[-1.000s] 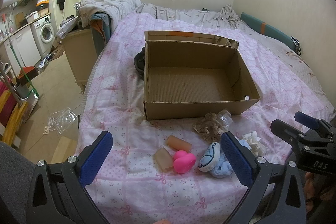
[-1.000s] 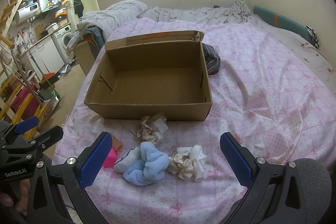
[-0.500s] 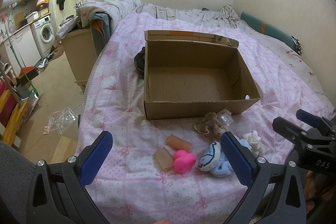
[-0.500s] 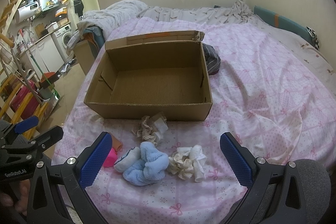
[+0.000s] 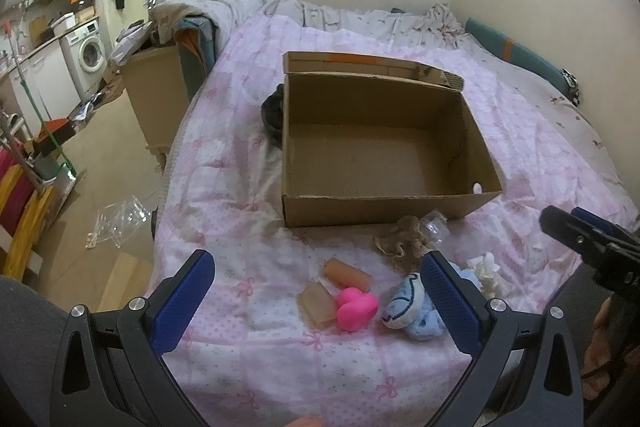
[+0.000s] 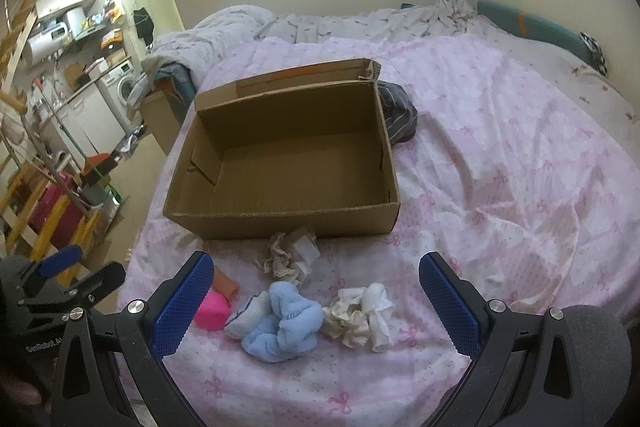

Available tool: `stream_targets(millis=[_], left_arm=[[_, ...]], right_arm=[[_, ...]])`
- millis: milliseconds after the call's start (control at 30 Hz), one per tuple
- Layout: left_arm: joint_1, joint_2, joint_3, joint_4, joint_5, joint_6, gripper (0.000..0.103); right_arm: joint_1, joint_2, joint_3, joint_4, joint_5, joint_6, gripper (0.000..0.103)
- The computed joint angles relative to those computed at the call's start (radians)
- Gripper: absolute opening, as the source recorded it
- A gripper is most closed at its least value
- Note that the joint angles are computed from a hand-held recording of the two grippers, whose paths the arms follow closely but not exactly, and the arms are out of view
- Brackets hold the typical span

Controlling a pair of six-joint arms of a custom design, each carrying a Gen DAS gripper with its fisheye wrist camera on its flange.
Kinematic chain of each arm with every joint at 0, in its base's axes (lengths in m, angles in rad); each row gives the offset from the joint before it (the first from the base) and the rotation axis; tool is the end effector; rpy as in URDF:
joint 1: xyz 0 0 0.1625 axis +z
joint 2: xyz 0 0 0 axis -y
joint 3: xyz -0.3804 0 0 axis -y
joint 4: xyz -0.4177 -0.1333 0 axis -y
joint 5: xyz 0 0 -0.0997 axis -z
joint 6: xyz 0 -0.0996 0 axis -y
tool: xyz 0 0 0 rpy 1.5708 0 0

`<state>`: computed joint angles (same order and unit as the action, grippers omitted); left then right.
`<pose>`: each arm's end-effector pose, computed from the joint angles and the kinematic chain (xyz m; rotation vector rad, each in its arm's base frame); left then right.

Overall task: Organize soft objects
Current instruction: 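Lower the left tool and grasp the translucent beige cup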

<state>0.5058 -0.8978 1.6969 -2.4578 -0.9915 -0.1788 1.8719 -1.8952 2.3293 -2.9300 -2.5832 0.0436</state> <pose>-0.4645 -0.4720 0.0863 1.1114 2.4233 -0.5581 0.1534 -0.3292 0.3953 -0.2940 -2.0721 1.1827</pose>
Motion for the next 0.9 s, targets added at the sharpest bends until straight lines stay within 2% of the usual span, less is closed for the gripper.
stream_targets(millis=[67, 167, 300, 333, 500, 600, 700, 767, 833, 900], left_arm=[[0.009, 0.008, -0.027, 0.047, -0.003, -0.023, 0.103], [0.026, 0.031, -0.100, 0.191, -0.034, -0.083, 0.103], [0.064, 0.078, -0.170, 0.201, -0.082, -0.099, 0.103], [0.069, 0.090, -0.191, 0.221, -0.067, -0.100, 0.103], [0.134, 0.174, -0.332, 0.371, -0.086, -0.160, 0.103], [0.170, 0.222, -0.395, 0.438, -0.136, -0.197, 0.092], [0.204, 0.283, -0.475, 0.579, -0.232, -0.249, 0.073], [0.212, 0.303, -0.497, 0.659, -0.282, -0.280, 0.056], [0.221, 0.322, -0.508, 0.686, -0.333, -0.298, 0.048], [0.234, 0.345, -0.529, 0.719, -0.401, -0.326, 0.048]], right_arm=[[-0.008, -0.014, -0.010, 0.031, 0.017, 0.006, 0.103], [-0.033, -0.041, -0.035, 0.106, 0.059, 0.029, 0.103], [-0.087, -0.065, -0.073, 0.215, 0.121, 0.065, 0.103], [-0.102, -0.067, -0.081, 0.232, 0.132, 0.067, 0.103], [-0.179, -0.080, -0.090, 0.253, 0.172, 0.063, 0.103], [-0.233, -0.101, -0.074, 0.264, 0.214, 0.101, 0.103], [-0.264, -0.114, -0.068, 0.280, 0.255, 0.128, 0.103], [-0.268, -0.112, -0.067, 0.272, 0.256, 0.129, 0.103], [-0.273, -0.111, -0.066, 0.272, 0.258, 0.132, 0.103], [-0.278, -0.108, -0.067, 0.278, 0.263, 0.134, 0.103]])
